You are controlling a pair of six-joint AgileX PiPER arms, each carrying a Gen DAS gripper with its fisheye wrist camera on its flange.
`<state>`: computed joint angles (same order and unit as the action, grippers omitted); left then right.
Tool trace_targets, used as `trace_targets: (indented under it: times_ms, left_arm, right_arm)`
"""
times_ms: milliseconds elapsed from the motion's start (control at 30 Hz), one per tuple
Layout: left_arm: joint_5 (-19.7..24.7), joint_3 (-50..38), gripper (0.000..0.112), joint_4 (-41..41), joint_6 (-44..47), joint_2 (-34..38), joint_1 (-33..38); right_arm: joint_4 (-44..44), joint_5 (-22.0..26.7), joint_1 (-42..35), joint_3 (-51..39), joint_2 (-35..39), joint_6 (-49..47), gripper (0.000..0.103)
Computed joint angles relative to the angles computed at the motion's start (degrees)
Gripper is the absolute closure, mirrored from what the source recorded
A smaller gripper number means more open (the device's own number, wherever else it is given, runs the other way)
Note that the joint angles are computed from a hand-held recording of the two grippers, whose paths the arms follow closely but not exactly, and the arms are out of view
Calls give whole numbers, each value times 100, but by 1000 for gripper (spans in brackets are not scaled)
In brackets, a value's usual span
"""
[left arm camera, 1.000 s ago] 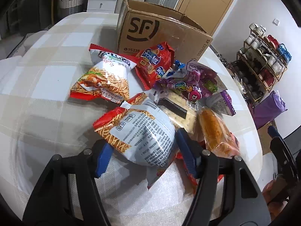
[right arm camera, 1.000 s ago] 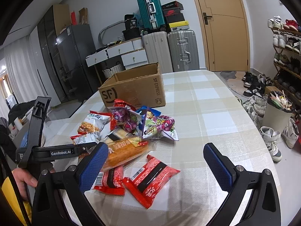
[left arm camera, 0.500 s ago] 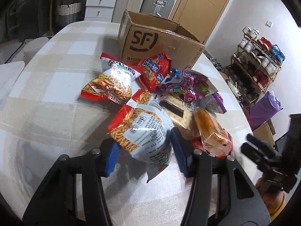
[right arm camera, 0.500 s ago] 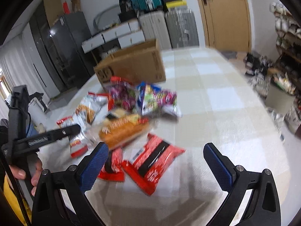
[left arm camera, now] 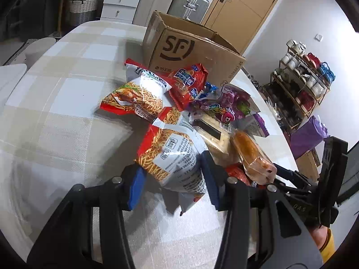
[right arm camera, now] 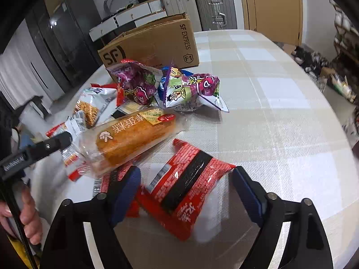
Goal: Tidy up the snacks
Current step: 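Grasp the white noodle-snack bag with the left gripper while the right grasps a red wafer pack, then lift the noodle bag and red wafer pack and carry both over the box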
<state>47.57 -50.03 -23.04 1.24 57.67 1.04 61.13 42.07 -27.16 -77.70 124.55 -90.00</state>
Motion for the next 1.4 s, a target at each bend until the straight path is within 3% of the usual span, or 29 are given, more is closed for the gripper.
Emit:
trace_targets:
  times_ms: [67, 133, 233, 333, 433, 900, 1400]
  left_arm:
    - [-32, 11, 53, 54, -62, 73, -13]
    - [-82, 63, 49, 113, -188, 184, -103]
    - [-229, 155, 51, 88, -227, 244, -239]
    - [-243, 105, 62, 221, -345, 241, -365]
    - [-216, 97, 65, 173, -327, 224, -360]
    - [84, -99, 69, 312, -446, -113, -338]
    - [524, -411, 77, 273, -312, -438, -170]
  right_arm:
    - [92, -214, 62, 109, -57, -165, 30]
    - [194, -376, 114, 202, -97, -372, 41]
    - [333, -368, 104, 268, -110, -649, 49]
    - [368, -268, 67, 265, -100, -711, 54]
    - [374, -33, -45, 183, -46, -690, 59]
    - [243, 935, -581, -280, 176, -266, 59]
    - [630, 1775, -969, -34, -343, -611, 59]
